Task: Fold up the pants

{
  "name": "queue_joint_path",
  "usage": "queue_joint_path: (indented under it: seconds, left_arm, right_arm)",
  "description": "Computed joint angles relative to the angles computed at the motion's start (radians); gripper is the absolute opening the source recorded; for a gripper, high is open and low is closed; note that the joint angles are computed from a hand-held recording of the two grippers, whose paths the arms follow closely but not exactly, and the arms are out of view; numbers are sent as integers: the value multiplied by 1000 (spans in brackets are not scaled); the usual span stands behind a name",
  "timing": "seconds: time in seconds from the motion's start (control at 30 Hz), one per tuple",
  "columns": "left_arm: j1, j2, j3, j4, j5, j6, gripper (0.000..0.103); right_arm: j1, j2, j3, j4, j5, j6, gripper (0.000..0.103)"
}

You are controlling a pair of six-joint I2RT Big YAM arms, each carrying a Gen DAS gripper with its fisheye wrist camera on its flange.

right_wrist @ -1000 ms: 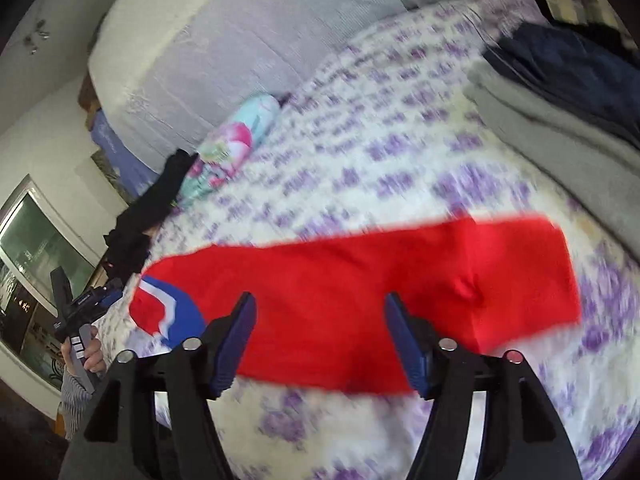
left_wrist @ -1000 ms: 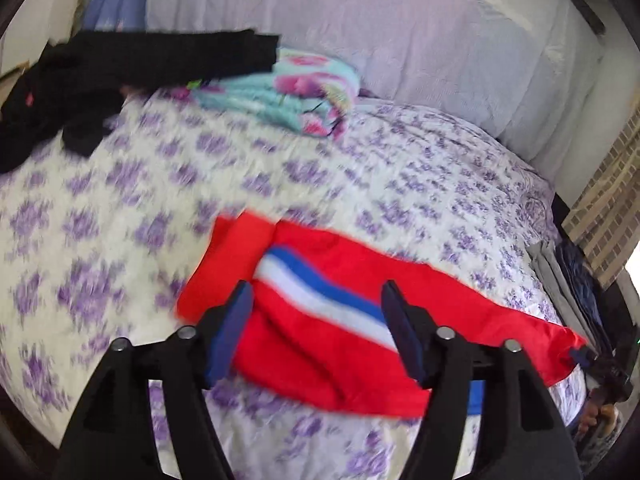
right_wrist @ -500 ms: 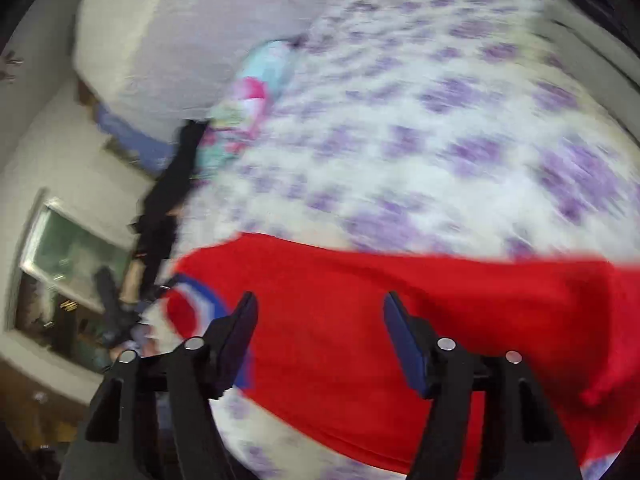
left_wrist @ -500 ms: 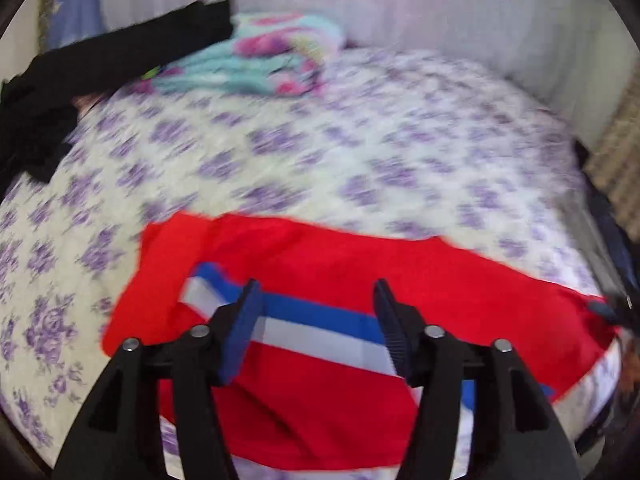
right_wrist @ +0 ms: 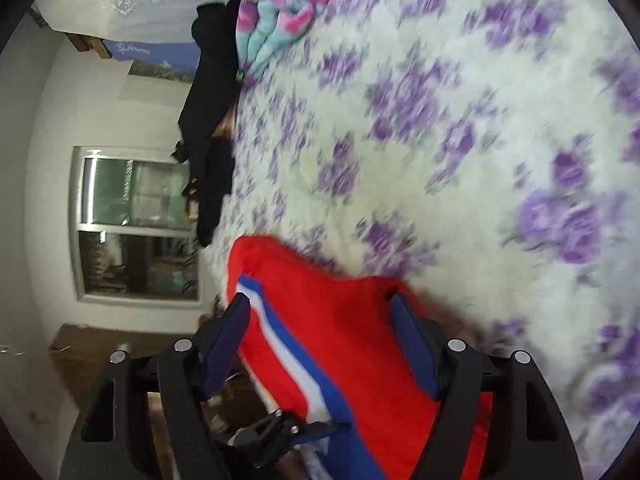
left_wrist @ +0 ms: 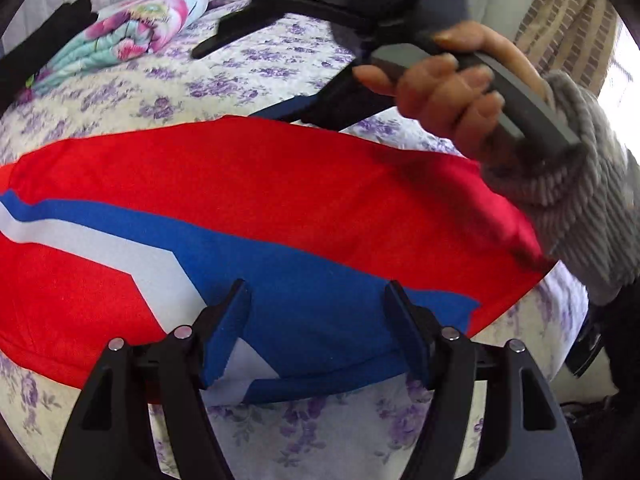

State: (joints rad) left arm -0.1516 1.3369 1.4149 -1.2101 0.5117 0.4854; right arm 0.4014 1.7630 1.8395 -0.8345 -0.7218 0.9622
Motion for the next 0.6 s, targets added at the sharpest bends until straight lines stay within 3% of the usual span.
queue_joint_path:
  seconds: [0.1,0.23,0.4,0.5,0.6]
  left_arm:
    - [5,-2,-7,0,8,22,77]
    - [-4,-7,-17,15,0,35,84]
    - [-5,9,-6,20,2,32,84]
    - [9,11,-1,13,25,26,84]
    - [16,18,4,7,39,19,84]
  right_arm:
    - [8,13,20,-6,-28,-30,77]
    - [5,74,96,-43,-2,-34,80]
    - [-14,28,43,8,216,-10,79]
    - [8,2,19,58,104,-33,79]
    - [46,22,58,9,40,-91,79]
